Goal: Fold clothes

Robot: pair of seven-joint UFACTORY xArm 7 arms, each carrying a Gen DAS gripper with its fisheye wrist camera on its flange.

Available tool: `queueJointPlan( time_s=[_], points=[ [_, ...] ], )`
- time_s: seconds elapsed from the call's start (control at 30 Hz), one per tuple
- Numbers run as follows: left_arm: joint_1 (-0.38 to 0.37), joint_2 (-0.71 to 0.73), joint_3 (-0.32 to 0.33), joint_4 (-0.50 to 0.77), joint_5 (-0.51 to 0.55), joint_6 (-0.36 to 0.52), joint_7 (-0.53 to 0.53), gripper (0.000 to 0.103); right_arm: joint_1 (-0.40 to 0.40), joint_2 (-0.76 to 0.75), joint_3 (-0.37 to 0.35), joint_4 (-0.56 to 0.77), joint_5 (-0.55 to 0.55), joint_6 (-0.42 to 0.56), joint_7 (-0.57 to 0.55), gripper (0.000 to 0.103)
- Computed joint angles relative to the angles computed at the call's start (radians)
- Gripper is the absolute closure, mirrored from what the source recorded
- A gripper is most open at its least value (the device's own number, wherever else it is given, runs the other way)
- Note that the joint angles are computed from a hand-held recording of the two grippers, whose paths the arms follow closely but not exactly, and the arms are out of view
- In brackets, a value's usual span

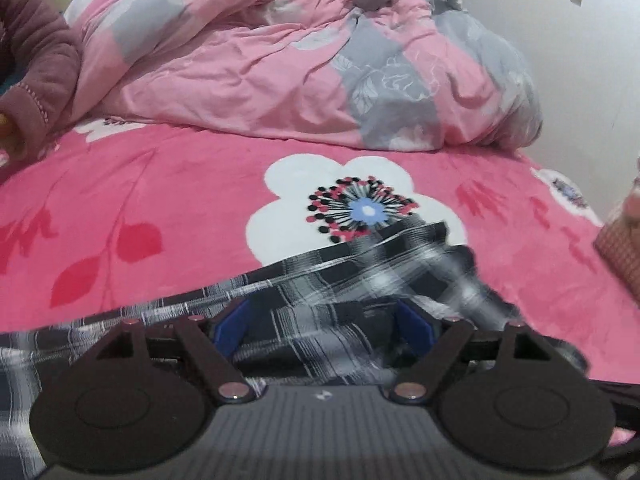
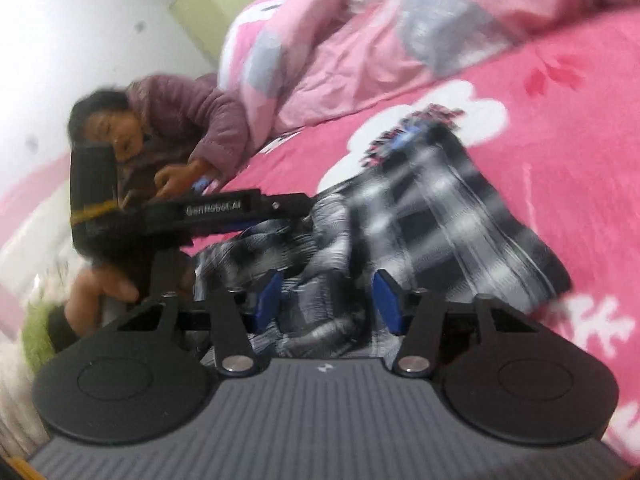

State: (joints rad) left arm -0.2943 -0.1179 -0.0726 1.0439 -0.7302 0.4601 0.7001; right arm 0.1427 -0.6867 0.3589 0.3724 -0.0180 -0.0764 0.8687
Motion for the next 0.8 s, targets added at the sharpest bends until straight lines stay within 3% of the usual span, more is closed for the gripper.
queueJointPlan(
  time_s=[0.07, 0.17, 0.27, 0.33, 0.47, 0.53, 0.6, 0.7, 0.8],
  points=[
    [-0.006, -0.030, 0.019, -0.002, -0.075, 0.052, 0.048, 0.022, -0.077, -0.005, 0.094, 0.040, -0.051, 0.032, -0.026, 0.061],
    [-0.015, -0.071, 0.039, -0.015, -0.158, 0.112, 0.111, 0.022, -0.269, -0.066, 0.326, 0.109, -0.192, 0.110, -0.052, 0.062],
    [-0.031, -0.105, 0.022, -0.057, -0.157, 0.065, 0.165, 0.022, -0.380, -0.110, 0.476, 0.173, -0.336, 0.166, -0.107, 0.062],
    [-0.042, -0.115, -0.007, -0.095, -0.095, -0.020, 0.159, 0.023, -0.410, -0.124, 0.523, 0.190, -0.387, 0.171, -0.123, 0.062],
    [-0.051, -0.107, -0.034, -0.143, 0.053, -0.133, 0.050, 0.031, -0.394, -0.118, 0.501, 0.178, -0.410, 0.146, -0.118, 0.061],
    [-0.066, -0.102, -0.014, -0.140, 0.071, -0.123, 0.016, 0.039, -0.304, -0.096, 0.394, 0.136, -0.369, 0.115, -0.140, 0.061],
    [-0.073, -0.102, -0.002, -0.137, 0.092, -0.112, -0.009, 0.056, -0.199, -0.080, 0.272, 0.097, -0.331, 0.092, -0.164, 0.061],
    [-0.093, -0.114, 0.021, -0.136, 0.082, -0.081, 0.012, 0.085, 0.006, -0.047, 0.004, 0.027, -0.225, 0.031, -0.208, 0.061],
    [-0.084, -0.141, 0.012, -0.156, 0.114, -0.093, -0.036, 0.093, 0.213, -0.029, -0.273, -0.005, -0.101, -0.013, -0.254, 0.061]
  ],
)
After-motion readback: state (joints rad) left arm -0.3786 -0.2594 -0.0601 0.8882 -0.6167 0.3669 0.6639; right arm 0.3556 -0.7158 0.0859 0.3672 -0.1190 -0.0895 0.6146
